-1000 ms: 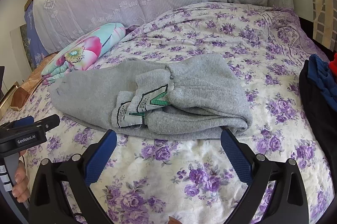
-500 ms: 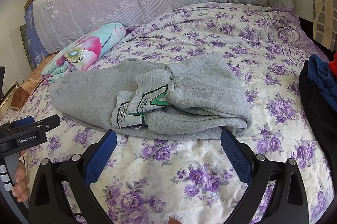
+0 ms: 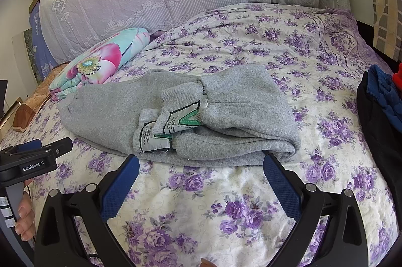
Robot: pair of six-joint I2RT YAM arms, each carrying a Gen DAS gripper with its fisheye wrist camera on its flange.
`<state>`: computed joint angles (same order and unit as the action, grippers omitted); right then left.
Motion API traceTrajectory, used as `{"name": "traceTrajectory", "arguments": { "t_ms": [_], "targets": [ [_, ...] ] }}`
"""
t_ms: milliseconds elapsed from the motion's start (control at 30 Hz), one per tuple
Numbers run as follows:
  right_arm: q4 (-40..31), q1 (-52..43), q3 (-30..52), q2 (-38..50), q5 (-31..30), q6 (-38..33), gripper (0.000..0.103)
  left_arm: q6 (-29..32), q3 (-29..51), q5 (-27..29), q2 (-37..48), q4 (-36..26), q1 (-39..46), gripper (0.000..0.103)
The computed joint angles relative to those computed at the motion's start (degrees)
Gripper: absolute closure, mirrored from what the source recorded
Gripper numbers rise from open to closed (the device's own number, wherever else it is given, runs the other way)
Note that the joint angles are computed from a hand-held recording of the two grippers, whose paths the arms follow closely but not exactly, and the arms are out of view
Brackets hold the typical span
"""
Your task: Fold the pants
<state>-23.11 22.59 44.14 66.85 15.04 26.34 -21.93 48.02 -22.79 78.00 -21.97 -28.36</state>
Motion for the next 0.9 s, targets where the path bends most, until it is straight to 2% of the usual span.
{"name": "traceTrajectory", "arguments": {
  "t_ms": [400, 633, 733, 900],
  "targets": [
    [-0.1, 0.2, 0.0, 1.2, -0.2, -0.1, 0.004, 0.1, -0.4, 0.9, 1.6, 0.4, 0.7, 0.004],
    [-4.0, 0.0, 2.0, 8.3, -1.9, -0.3, 0.004, 2.3, -2.4, 5.2, 7.7, 0.8, 6.0, 0.004],
    [-6.7, -1.1, 2.8, 11.1, -2.2, 0.4, 0.004, 3.5, -5.8, 9.3, 7.4, 4.6, 8.9, 0.004],
    [-4.0, -2.7, -0.2, 9.1, -6.0, -1.2, 0.003, 4.6, -11.3, 12.4, 4.0, 10.6, 10.5, 0.004]
  ]
}}
